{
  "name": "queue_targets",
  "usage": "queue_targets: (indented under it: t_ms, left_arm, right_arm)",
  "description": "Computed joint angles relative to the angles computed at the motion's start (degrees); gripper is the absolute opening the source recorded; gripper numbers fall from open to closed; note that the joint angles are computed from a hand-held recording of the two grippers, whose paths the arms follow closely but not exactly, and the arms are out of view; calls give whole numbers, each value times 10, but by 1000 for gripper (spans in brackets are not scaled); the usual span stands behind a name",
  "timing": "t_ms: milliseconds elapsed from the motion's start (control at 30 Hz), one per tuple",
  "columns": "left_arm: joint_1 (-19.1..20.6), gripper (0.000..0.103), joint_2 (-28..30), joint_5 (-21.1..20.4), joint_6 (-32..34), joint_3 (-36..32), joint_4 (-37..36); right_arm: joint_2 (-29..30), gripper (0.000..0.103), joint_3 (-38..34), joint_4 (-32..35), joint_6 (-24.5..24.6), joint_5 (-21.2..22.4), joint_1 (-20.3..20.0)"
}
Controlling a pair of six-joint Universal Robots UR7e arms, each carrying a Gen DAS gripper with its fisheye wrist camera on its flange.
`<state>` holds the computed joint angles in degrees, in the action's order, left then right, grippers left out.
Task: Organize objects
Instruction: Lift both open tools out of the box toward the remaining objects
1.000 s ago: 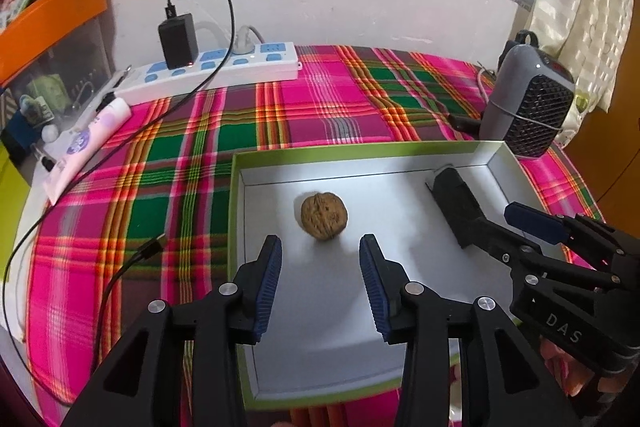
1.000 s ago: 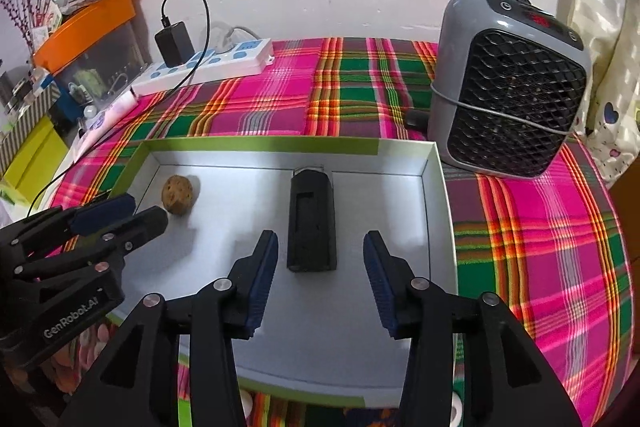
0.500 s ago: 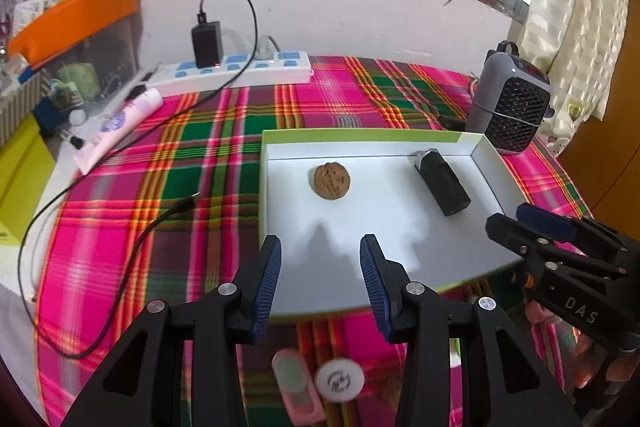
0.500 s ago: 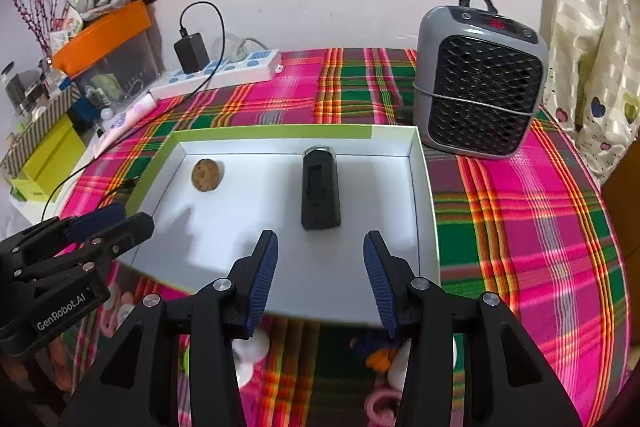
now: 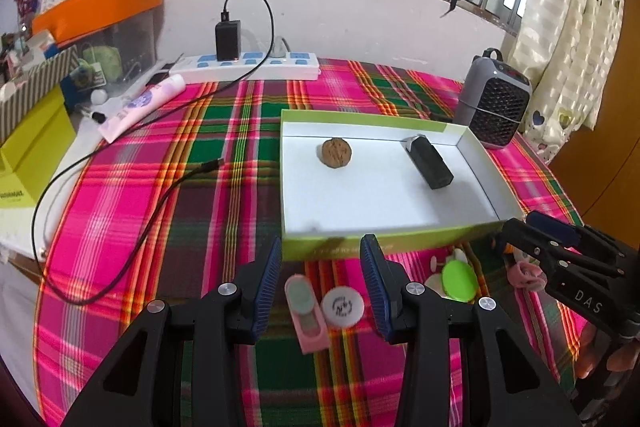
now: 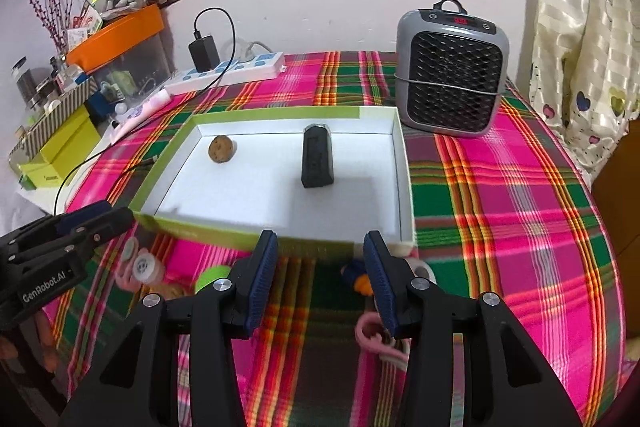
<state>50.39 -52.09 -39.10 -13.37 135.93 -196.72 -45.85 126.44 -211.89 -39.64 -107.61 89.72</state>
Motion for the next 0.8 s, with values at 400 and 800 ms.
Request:
queue_targets:
  t_ms: [400,800]
  left_arm:
    - [-14,39,-17,2,-41,66,-34]
    - [-21,40,-1,-7,-62,88,-37]
  right_arm:
    - [-18,46,54,-54,-34,12,-25]
    - [-37,46,90,-76,-53,30,-54]
